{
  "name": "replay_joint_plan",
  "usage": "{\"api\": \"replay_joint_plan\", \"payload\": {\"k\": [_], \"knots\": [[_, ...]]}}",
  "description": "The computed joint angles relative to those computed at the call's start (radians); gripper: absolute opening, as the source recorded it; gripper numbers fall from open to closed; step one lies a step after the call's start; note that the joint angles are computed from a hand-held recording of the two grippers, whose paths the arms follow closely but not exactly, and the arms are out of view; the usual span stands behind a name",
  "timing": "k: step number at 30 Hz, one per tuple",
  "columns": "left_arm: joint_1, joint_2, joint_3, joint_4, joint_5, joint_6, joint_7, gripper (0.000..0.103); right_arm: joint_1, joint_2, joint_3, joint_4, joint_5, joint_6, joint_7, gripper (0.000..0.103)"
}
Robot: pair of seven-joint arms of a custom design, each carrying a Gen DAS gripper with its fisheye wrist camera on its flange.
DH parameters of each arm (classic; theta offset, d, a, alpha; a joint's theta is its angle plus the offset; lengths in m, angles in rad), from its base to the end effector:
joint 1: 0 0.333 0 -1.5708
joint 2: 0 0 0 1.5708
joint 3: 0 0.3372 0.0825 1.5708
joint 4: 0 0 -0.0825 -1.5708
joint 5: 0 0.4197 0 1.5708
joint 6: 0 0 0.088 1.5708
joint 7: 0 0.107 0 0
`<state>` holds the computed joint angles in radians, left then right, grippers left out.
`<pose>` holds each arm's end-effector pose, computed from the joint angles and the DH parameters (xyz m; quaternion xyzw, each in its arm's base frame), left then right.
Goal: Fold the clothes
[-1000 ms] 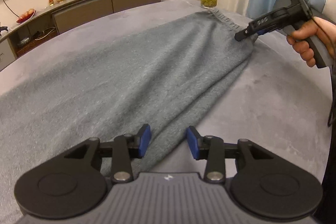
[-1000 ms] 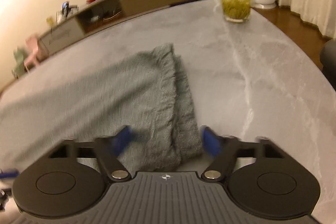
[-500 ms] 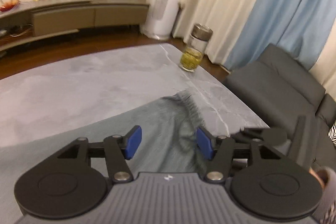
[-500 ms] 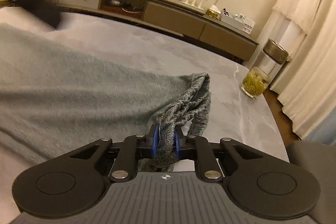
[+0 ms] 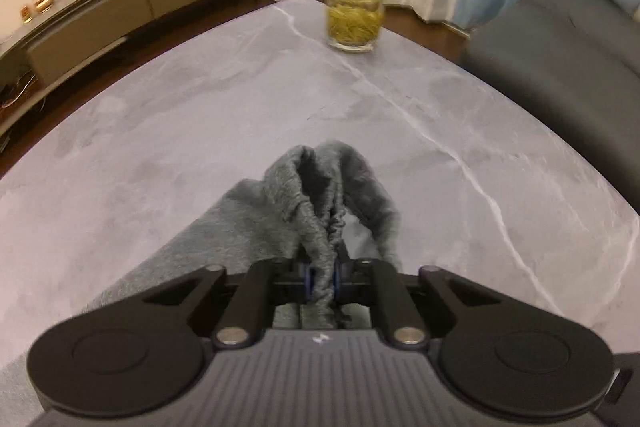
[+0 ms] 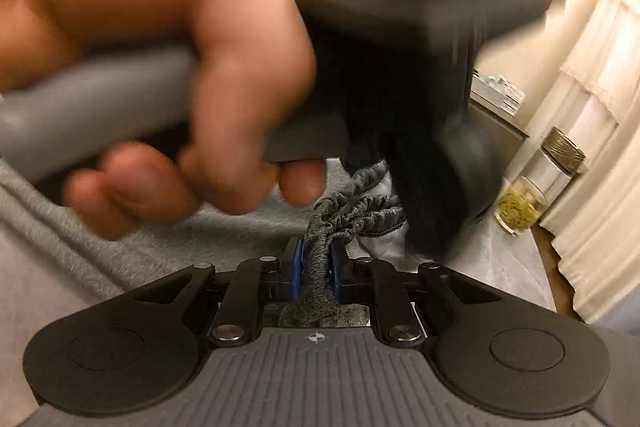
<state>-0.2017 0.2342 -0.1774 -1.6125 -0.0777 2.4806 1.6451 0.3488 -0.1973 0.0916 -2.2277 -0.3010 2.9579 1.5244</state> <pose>0.6722 -0.2531 0.5751 -0.5282 0.7878 -0.2823 0.1439 0.5011 0.2617 0.5703 -0.8204 0.3507 -0.3267 0.3118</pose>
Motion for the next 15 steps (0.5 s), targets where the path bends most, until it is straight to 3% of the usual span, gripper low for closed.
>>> {"api": "replay_joint_plan", "payload": {"k": [2, 5, 7, 9, 10, 12, 13, 15], "knots": [[0.041, -0.054, -0.011, -0.080, -0.112, 0.070, 0.024, 0.009, 0.124, -0.013, -0.120, -0.015, 0.116, 0.015, -0.094, 0.016], [0.133, -0.211, -0.009, -0.271, -0.480, 0.179, 0.155, 0.009, 0.386, -0.077, -0.337, -0.046, 0.630, 0.059, -0.464, 0.028], [0.157, -0.279, 0.037, -0.373, -0.564, 0.191, 0.156, 0.014, 0.561, -0.149, -0.484, -0.035, 0.981, 0.019, -0.697, 0.063], [0.171, -0.318, 0.072, -0.436, -0.631, 0.191, 0.162, 0.030, 0.711, -0.194, -0.625, -0.006, 1.251, -0.031, -0.885, 0.067], [0.172, -0.328, 0.083, -0.456, -0.663, 0.189, 0.171, 0.039, 0.740, -0.192, -0.662, 0.009, 1.281, -0.059, -0.884, 0.067], [0.177, -0.348, 0.104, -0.494, -0.726, 0.182, 0.188, 0.049, 0.794, -0.185, -0.728, 0.022, 1.197, -0.081, -0.769, 0.067], [0.180, -0.356, 0.114, -0.511, -0.755, 0.178, 0.196, 0.052, 0.776, -0.165, -0.720, 0.025, 1.128, -0.086, -0.696, 0.067], [0.172, -0.365, 0.114, -0.524, -0.799, 0.197, 0.214, 0.056, 0.683, -0.129, -0.639, 0.023, 1.031, -0.100, -0.611, 0.067]]}}
